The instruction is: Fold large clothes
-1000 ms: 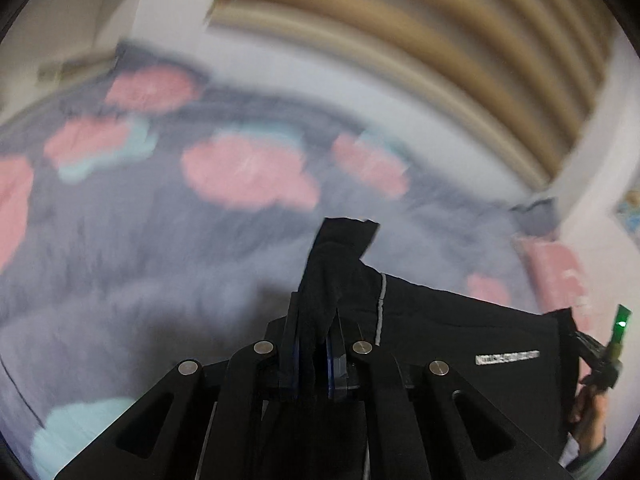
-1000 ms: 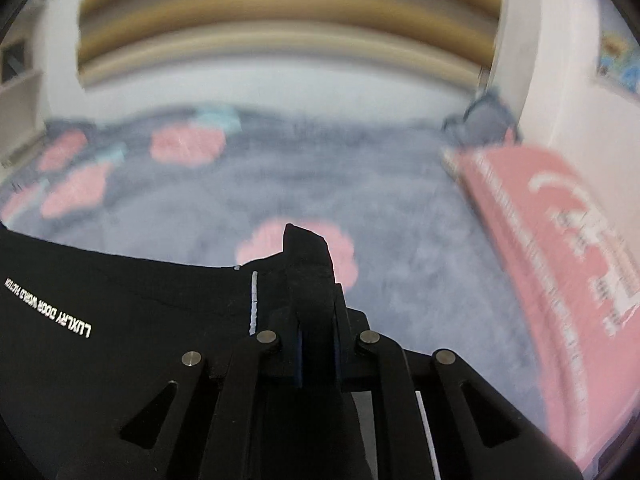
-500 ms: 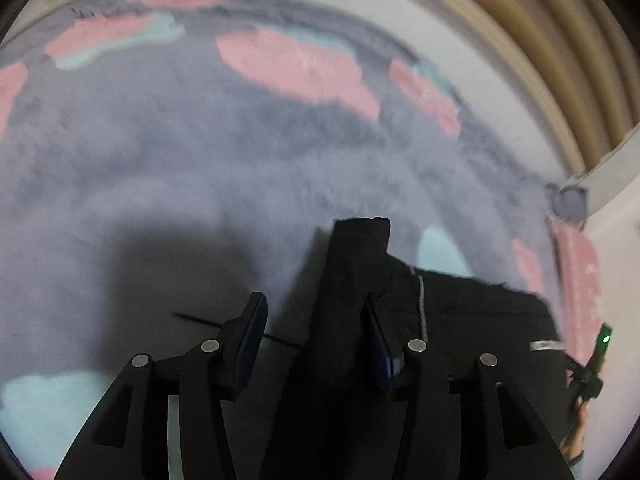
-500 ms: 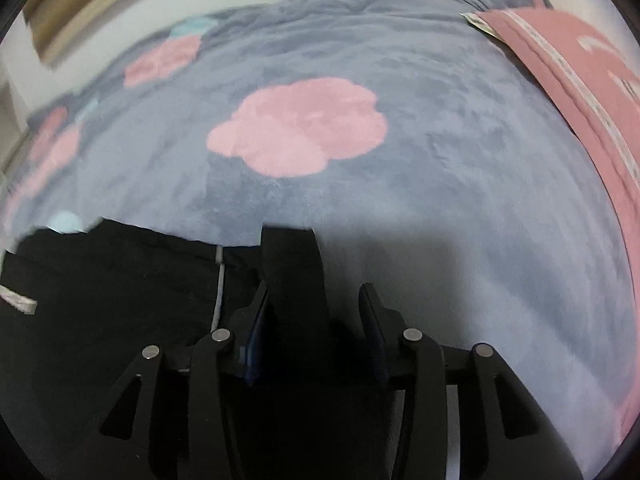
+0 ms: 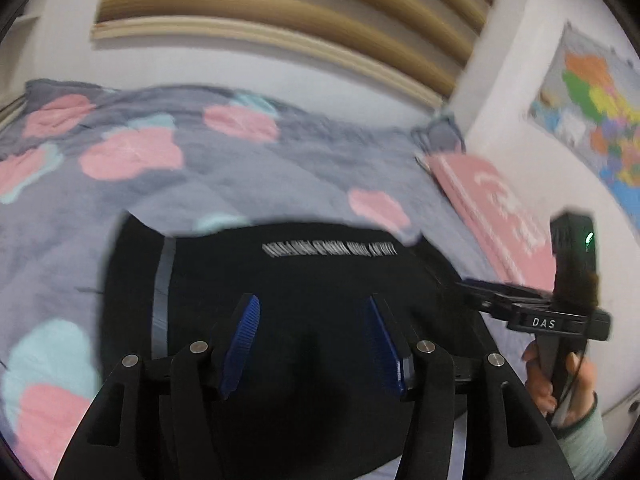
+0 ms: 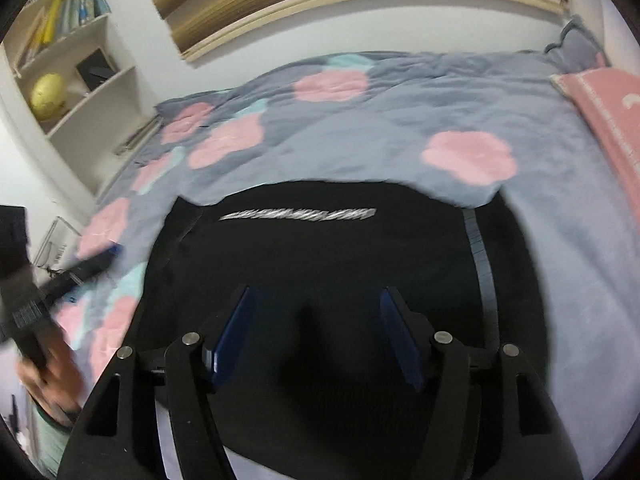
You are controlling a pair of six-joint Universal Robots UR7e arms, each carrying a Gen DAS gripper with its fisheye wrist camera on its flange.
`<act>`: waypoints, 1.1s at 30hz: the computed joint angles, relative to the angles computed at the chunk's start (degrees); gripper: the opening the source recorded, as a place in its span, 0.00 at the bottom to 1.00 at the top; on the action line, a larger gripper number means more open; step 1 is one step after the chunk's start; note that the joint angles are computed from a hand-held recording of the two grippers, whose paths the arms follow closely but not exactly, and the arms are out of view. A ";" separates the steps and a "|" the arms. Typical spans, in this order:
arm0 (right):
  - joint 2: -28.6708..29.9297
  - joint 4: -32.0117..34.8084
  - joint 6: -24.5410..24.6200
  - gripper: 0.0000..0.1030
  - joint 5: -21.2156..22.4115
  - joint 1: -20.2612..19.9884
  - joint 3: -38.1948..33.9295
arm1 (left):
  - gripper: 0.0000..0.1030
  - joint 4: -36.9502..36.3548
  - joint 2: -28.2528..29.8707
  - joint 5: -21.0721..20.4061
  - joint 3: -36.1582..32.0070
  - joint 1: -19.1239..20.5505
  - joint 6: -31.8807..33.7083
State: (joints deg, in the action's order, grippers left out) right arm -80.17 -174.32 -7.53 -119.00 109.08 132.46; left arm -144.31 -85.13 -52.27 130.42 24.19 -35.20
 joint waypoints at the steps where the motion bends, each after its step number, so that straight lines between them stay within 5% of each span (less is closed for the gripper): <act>1: 1.88 -1.69 0.01 0.66 -2.23 0.94 0.28 | 0.56 1.21 2.16 0.23 -0.35 0.09 -1.43; 4: 10.21 -8.31 -3.24 0.66 -11.90 1.67 0.09 | 0.56 2.75 8.20 -1.27 -0.71 2.86 -3.44; 7: 16.09 -16.40 -9.72 0.67 -15.01 0.06 0.81 | 0.56 -1.39 11.47 -1.93 0.58 5.85 -3.64; 11: 16.48 -19.20 -8.99 0.67 -11.55 -2.89 1.87 | 0.56 -1.73 13.19 -0.37 0.26 6.00 -4.73; 15: 12.61 -7.03 -4.58 0.67 -12.22 -1.13 -0.96 | 0.56 1.41 12.22 -0.30 -1.98 4.11 -4.03; 18: 12.81 -8.55 -6.21 0.67 -13.00 0.40 -4.32 | 0.56 -5.26 12.07 0.17 -3.04 4.18 -1.79; 21: 16.26 -10.82 -7.28 0.68 -15.39 -0.55 -8.55 | 0.58 -4.47 15.13 0.29 -6.64 7.89 -3.56; 24: 17.91 -1.43 -2.63 0.72 -11.27 -6.14 -11.30 | 0.58 -3.87 18.08 -3.94 -8.74 14.13 -5.65; 26: 18.59 -5.16 -4.49 0.75 -9.95 -7.68 -10.42 | 0.58 -5.99 18.84 -5.08 -8.39 15.29 -5.47; 30: 18.41 -11.29 -6.60 0.75 -9.22 -7.52 -7.60 | 0.58 -2.86 19.23 -1.34 -8.32 12.38 -3.79; 33: 14.84 -11.93 -6.31 0.75 -7.83 -6.55 -4.48 | 0.58 -0.84 14.84 -2.51 -5.82 8.95 -2.96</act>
State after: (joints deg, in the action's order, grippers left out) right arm -65.33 -186.26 -13.84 -126.82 102.53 127.98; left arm -145.15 -70.29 -54.78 124.59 33.14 -38.17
